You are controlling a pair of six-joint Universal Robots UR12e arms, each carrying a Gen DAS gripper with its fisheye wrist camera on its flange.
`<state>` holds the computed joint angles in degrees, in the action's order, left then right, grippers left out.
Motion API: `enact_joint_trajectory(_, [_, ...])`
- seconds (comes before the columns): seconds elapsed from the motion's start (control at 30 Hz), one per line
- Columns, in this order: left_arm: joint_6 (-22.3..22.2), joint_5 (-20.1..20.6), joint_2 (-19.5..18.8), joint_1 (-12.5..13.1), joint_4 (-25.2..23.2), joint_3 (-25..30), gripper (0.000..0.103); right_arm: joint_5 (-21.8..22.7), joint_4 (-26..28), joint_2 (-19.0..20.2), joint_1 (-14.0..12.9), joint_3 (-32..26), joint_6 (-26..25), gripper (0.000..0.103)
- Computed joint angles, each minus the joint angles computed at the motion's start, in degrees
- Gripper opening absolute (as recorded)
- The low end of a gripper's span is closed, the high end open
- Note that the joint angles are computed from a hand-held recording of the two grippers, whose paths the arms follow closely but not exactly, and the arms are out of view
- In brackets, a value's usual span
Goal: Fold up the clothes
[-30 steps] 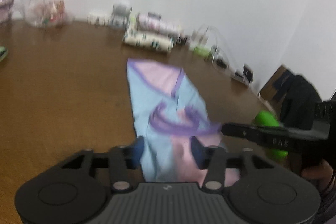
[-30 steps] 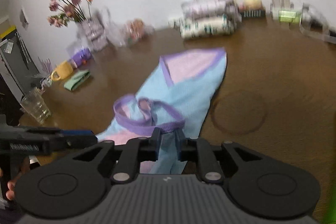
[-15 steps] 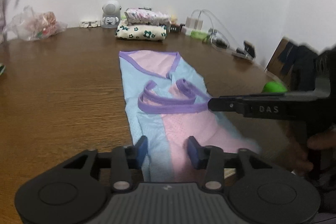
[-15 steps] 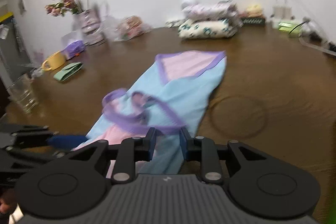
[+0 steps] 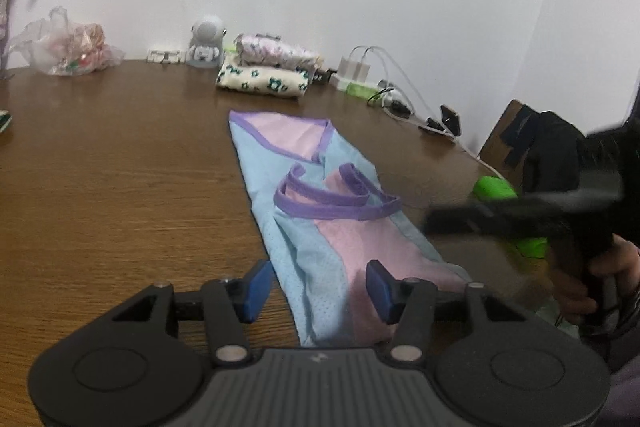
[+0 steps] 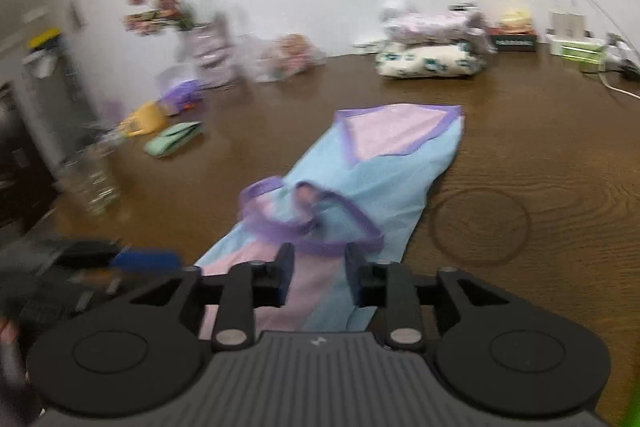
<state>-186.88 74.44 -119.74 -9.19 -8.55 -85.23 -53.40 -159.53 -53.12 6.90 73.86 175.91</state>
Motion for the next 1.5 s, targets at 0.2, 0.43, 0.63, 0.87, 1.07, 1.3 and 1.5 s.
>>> enact_joint_trajectory(0.2, [2.7, -3.8, -0.5, -0.1, 0.9, -0.1, 0.037, 6.7, 1.2, -2.2, -1.7, 4.8, -0.3, 0.046])
enact_joint_trajectory(0.43, [3.6, -0.8, -0.7, -0.6, -0.6, -0.5, 0.034, 6.0, 5.2, -3.4, -1.8, 6.1, -0.4, 0.002])
enact_joint_trajectory(0.63, [1.5, -5.8, -0.3, 0.8, 4.7, -3.1, 0.040, 3.8, -1.7, -4.9, -1.2, 8.7, -1.8, 0.027])
enact_joint_trajectory(0.87, [4.3, -7.4, -0.5, 0.9, 7.4, -4.3, 0.031, 2.0, -2.9, -5.0, -0.6, 9.9, -6.3, 0.037])
enact_joint_trajectory(1.07, [5.0, -7.7, -0.6, 1.4, 9.2, -5.1, 0.014, 0.8, -5.1, -5.2, -0.6, 11.1, -8.5, 0.008])
enact_joint_trajectory(1.3, [5.8, -8.0, -0.4, 1.2, 9.9, -5.6, 0.034, 0.5, -5.9, -5.5, -1.0, 11.6, -7.9, 0.010])
enact_joint_trajectory(1.5, [9.4, -5.8, -0.6, 0.7, 9.6, -5.1, 0.015, 1.1, -7.9, -4.5, -0.7, 10.8, -6.9, 0.013])
